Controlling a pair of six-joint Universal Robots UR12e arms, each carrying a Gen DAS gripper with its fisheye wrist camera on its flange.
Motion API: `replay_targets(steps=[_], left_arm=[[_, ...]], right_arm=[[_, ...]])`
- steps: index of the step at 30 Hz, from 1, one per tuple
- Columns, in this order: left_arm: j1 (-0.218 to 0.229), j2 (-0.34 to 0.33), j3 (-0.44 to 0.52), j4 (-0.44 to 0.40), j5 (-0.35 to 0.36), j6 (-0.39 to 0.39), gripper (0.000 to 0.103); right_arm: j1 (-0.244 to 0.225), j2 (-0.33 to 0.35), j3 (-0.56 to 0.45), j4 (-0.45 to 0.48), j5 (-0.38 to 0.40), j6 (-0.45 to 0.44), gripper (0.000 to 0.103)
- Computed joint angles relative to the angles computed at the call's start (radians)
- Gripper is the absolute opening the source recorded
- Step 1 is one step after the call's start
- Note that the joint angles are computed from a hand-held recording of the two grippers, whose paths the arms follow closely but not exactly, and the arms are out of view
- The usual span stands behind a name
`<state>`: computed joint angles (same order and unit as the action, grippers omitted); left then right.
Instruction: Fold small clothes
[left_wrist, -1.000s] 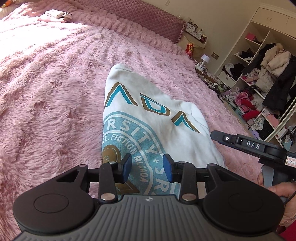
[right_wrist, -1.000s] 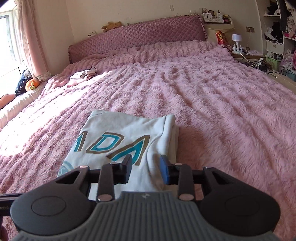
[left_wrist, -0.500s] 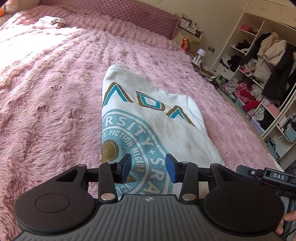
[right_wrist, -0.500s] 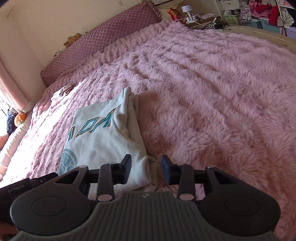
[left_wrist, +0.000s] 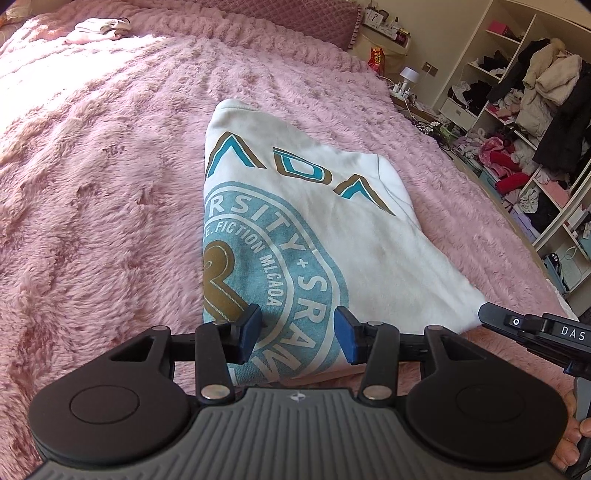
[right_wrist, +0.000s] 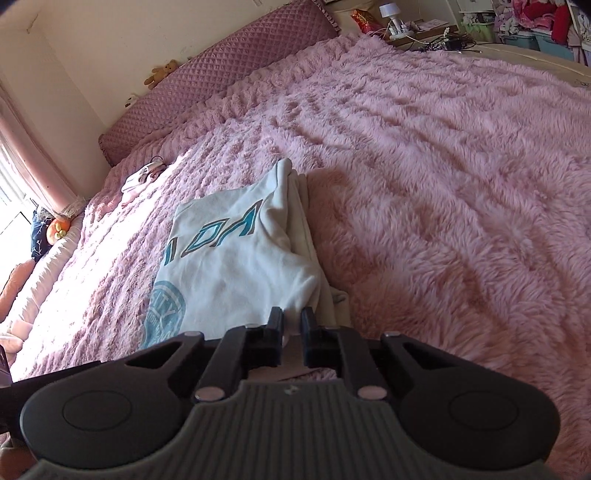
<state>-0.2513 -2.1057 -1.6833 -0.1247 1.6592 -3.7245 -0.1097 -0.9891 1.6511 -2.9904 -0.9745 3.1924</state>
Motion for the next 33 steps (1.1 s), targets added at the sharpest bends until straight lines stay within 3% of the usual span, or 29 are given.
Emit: replay_targets(steps=[5, 9, 12, 14, 18, 23, 25, 29, 33], left_arm=[[0.001, 0.001, -0.003, -0.004, -0.008, 0.010, 0.055], [0.003, 0.000, -0.003, -0.010, -0.016, 0.019, 0.055], [0.006, 0.002, -0.005, -0.003, -0.022, 0.015, 0.055], [0.012, 0.009, -0.010, 0.017, -0.031, 0.013, 0.055], [0.036, 0.021, -0.032, 0.102, -0.062, 0.004, 0.060], [0.123, 0.006, -0.083, 0.302, -0.232, -0.206, 0.065], [0.146, -0.004, -0.093, 0.330, -0.261, -0.265, 0.065], [0.204, -0.048, -0.104, 0.400, -0.412, -0.404, 0.065], [0.233, -0.106, -0.081, 0.450, -0.528, -0.503, 0.065]], right_arm=[[-0.001, -0.005, 0.013, 0.050, -0.049, -0.015, 0.003], [-0.008, 0.020, 0.005, 0.083, -0.030, 0.025, 0.007], [-0.019, 0.025, 0.004, 0.055, 0.016, 0.096, 0.023], [-0.030, 0.031, 0.002, 0.002, 0.060, 0.136, 0.040], [-0.045, 0.073, -0.075, -0.029, 0.162, 0.171, 0.047], [-0.042, 0.132, -0.208, 0.090, 0.239, 0.073, 0.054], [-0.040, 0.154, -0.252, 0.149, 0.262, 0.043, 0.055], [-0.039, 0.191, -0.319, 0.294, 0.323, -0.011, 0.057], [-0.033, 0.230, -0.382, 0.429, 0.369, -0.041, 0.059]])
